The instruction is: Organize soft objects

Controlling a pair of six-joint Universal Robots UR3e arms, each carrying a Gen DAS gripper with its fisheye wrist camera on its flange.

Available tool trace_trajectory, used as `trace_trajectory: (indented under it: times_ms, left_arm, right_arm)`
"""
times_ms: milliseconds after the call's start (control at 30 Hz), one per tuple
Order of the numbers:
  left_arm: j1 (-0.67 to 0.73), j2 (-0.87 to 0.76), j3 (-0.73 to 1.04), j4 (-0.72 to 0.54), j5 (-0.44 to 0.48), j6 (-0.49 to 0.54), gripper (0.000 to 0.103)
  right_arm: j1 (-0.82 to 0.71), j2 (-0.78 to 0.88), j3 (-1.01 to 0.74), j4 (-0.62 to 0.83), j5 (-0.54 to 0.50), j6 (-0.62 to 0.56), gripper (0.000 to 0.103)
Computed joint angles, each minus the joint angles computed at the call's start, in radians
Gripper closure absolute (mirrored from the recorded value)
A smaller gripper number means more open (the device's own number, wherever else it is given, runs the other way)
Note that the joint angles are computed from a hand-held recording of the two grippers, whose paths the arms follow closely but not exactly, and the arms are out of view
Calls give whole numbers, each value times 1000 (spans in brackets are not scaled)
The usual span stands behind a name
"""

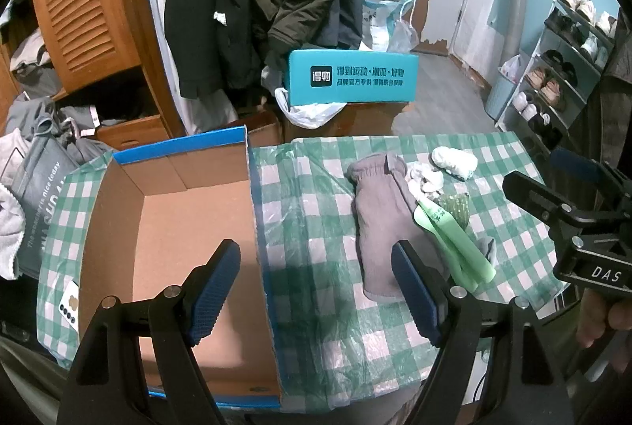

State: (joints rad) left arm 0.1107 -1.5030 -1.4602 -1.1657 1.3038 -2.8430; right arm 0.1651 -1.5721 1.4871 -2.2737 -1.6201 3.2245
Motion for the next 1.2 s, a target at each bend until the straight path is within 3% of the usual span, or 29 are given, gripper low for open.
trace_trajectory:
  times_ms: [1200]
  left_arm:
    - [-19,6,-40,20,19,-1,23]
  right_arm:
    - [-16,-13,14,1,13,-10,1]
